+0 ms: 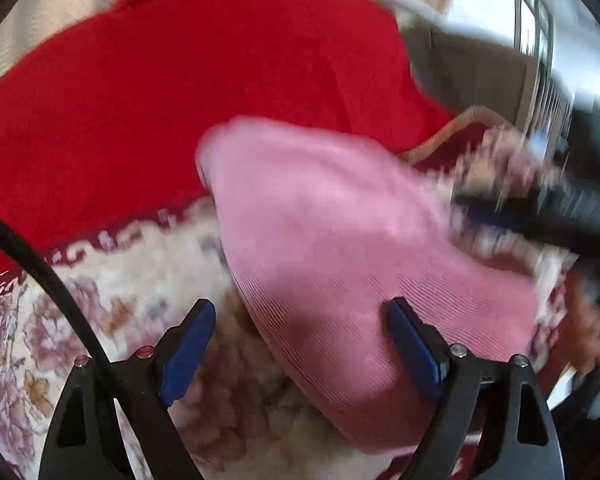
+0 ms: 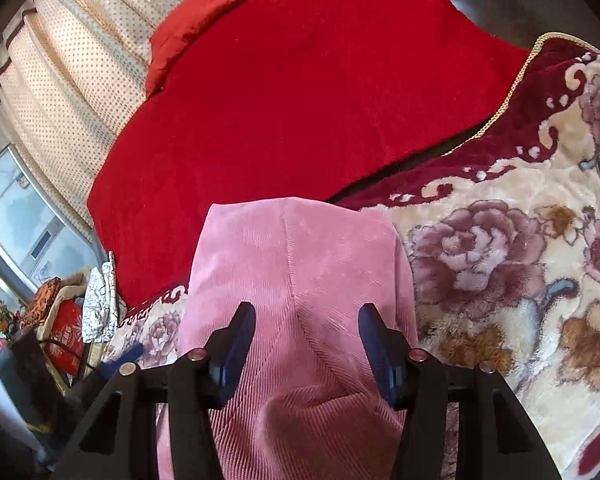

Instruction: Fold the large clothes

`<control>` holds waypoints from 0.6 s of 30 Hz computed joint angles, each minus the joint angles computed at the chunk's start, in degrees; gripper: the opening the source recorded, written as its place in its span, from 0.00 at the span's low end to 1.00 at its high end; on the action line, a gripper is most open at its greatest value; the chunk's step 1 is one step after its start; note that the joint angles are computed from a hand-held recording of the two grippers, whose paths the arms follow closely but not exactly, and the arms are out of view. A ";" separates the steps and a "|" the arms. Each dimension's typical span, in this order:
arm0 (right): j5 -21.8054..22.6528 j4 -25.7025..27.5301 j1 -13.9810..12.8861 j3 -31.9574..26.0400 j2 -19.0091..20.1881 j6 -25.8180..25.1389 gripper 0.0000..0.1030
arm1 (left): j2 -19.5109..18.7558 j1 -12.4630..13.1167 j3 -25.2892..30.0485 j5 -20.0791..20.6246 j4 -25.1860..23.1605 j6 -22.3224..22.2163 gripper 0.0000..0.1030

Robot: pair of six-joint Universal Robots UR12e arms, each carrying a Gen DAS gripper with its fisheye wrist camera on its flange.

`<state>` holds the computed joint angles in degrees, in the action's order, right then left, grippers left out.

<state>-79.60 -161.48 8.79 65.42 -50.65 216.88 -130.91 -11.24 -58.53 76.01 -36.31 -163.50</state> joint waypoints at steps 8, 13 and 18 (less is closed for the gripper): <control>4.80 12.17 -0.06 -4.96 2.65 -2.67 0.55 | 0.57 0.63 -1.28 -1.73 0.81 -1.00 0.87; 3.71 8.59 -0.05 -3.45 1.84 -1.27 0.55 | 1.33 1.67 -2.70 -2.15 6.23 -2.07 0.87; 1.74 1.87 0.31 -1.93 1.30 -0.87 0.55 | 0.20 3.12 -0.39 -3.16 4.51 -10.83 0.87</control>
